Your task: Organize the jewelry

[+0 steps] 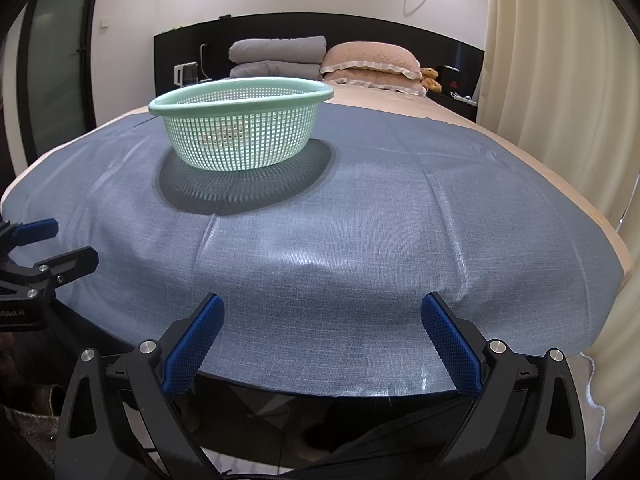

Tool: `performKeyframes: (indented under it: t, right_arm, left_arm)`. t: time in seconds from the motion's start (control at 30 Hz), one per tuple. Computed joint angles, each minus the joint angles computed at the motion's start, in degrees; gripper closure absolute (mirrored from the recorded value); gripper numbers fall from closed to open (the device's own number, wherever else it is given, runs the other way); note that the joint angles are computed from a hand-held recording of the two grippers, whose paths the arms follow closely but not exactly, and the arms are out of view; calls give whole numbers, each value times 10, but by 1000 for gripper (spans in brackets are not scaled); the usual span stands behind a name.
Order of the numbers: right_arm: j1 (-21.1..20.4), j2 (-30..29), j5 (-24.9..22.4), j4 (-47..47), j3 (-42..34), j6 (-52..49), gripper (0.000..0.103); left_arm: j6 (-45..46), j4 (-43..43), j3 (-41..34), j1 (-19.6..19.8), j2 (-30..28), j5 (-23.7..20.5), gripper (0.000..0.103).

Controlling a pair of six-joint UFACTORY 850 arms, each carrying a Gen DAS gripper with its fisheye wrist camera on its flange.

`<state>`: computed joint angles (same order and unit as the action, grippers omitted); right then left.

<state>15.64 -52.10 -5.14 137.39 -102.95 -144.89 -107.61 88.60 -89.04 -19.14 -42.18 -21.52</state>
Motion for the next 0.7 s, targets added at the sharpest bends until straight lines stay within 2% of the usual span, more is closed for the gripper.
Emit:
performKeyframes:
  t: [0.17, 0.33, 0.7]
  right_arm:
    - [0, -1, 1, -7, -2, 6, 8]
    - [0, -3, 2, -24, -3, 22, 8]
    - [-1, -3, 4, -81, -4, 77, 8]
  left_arm:
    - [25, -18, -3, 0, -2, 7, 6]
    - [116, -111, -24, -1, -16, -13, 6]
    - [163, -144, -34, -5, -22, -16, 6]
